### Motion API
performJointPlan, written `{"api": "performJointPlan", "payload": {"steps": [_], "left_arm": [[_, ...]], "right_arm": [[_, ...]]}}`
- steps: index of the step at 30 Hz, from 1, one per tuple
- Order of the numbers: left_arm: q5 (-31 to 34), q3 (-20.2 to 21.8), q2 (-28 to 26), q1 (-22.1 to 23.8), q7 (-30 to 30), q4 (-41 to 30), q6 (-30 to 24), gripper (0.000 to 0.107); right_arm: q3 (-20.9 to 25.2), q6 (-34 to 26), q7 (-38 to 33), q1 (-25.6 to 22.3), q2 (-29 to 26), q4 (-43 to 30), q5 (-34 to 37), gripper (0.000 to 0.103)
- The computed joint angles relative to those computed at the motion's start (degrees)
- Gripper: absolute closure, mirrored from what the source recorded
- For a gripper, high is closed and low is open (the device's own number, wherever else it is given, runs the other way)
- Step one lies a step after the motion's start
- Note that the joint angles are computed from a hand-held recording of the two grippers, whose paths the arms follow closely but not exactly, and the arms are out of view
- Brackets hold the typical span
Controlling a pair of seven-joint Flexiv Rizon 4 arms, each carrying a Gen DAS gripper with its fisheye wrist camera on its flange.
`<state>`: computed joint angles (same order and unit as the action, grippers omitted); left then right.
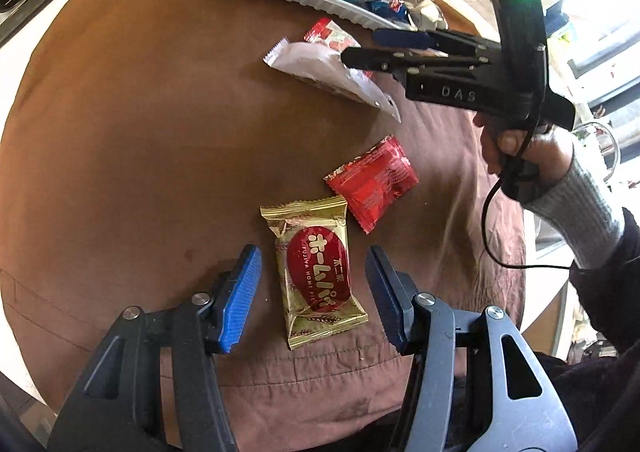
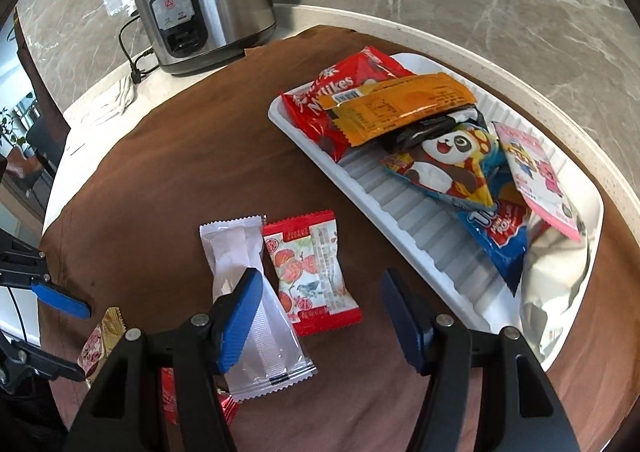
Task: Organize snacks
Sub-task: 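Move left over the gold packet while right moves over the strawberry candy packet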
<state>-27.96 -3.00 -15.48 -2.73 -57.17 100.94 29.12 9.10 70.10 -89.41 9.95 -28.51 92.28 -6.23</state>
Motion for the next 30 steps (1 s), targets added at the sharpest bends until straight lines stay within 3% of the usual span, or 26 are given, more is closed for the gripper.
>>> {"api": "performJointPlan", "payload": {"steps": [11,26,30], "left_arm": [[1.34,-0.45,-1.18,-0.89,-0.5,-0.08,1.57,0.05],[4.34,-0.92,-0.65,-2.83,0.82,1.15,6.15,0.047],[5.17,-0.96,-0.18,-3.41,1.55,2.16,8.4,0.048]], "right_arm": [[1.34,-2.34,-2.2,-1.47,-0.6,-2.23,2.67,0.038],[-0.57,-2.53,-4.78,1.1,-2.22,-3.04,-1.54,0.038],[-1.2,-2.84,-4.18,1.54,-2.57,-3.15,-1.96,0.05]]}}
